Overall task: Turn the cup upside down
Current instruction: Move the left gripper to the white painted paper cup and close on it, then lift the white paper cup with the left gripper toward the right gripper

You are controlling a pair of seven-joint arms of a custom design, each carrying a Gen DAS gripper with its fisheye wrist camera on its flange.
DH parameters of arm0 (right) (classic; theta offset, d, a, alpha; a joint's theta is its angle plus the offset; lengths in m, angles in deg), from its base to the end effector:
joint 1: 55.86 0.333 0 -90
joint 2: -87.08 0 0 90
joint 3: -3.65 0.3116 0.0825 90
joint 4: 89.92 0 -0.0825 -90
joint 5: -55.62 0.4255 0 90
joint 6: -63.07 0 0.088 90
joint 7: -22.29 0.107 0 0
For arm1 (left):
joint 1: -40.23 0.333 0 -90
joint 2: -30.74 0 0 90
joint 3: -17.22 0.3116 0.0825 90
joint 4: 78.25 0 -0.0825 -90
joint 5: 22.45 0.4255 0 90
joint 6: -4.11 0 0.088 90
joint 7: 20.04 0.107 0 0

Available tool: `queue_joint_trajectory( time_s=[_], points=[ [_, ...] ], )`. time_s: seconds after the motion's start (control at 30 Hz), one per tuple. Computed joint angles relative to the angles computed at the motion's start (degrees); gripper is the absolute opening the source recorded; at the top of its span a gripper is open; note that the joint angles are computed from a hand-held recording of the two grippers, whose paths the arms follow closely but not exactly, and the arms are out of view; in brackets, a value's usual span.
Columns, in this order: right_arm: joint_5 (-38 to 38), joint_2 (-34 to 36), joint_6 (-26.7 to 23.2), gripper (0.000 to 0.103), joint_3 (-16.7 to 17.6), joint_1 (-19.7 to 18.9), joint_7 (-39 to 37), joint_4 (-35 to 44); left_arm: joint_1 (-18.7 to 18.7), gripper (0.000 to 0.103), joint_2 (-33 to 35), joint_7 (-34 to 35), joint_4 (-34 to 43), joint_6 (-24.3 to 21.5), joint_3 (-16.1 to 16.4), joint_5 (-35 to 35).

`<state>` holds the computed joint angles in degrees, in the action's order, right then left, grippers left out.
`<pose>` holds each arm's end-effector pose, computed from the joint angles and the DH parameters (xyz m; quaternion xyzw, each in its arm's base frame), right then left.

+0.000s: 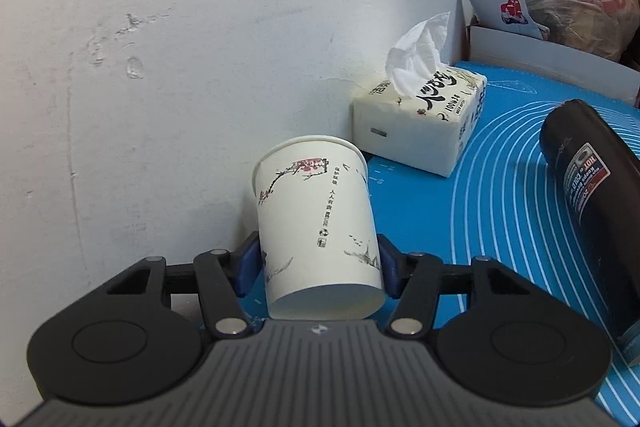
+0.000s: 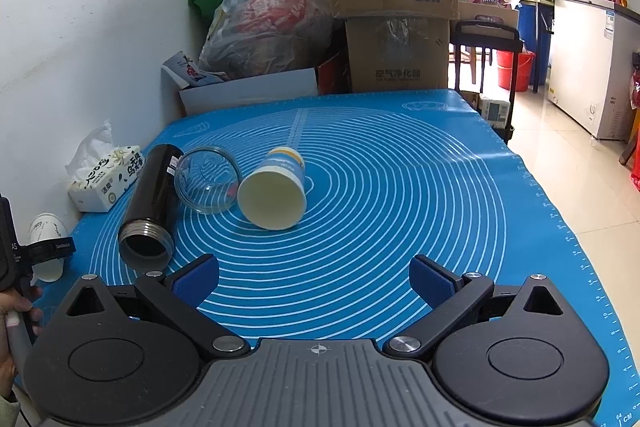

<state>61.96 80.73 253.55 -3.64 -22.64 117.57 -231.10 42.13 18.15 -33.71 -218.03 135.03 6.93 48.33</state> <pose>0.4957 0.2271 0.4215 -0.6946 0.5482 -0.2085 0.4166 0.5035 -0.0515 0.3741 -0.8226 0.3268 -0.1057 0.4531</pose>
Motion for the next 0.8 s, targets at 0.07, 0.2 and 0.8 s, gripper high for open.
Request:
queue_joint_trajectory(
  time_s=[0.07, 0.2, 0.8],
  points=[
    [0.7, -0.5, 0.2, 0.103, 1.7, -1.6, -0.6, -0.4, -0.2, 0.059, -1.4, -0.5, -1.1, 0.0, -0.2, -0.1],
    [1.0, -1.8, 0.4, 0.103, 1.2, -1.1, -0.4, -1.4, -1.0, 0.059, -5.2, -0.7, -4.0, 1.0, -1.2, -0.5],
    [6.9, -9.2, -0.1, 0.103, -1.2, -1.6, -7.3, -8.6, -8.5, 0.059, -5.9, 1.8, -1.2, 8.9, -9.5, -0.8]
  ],
)
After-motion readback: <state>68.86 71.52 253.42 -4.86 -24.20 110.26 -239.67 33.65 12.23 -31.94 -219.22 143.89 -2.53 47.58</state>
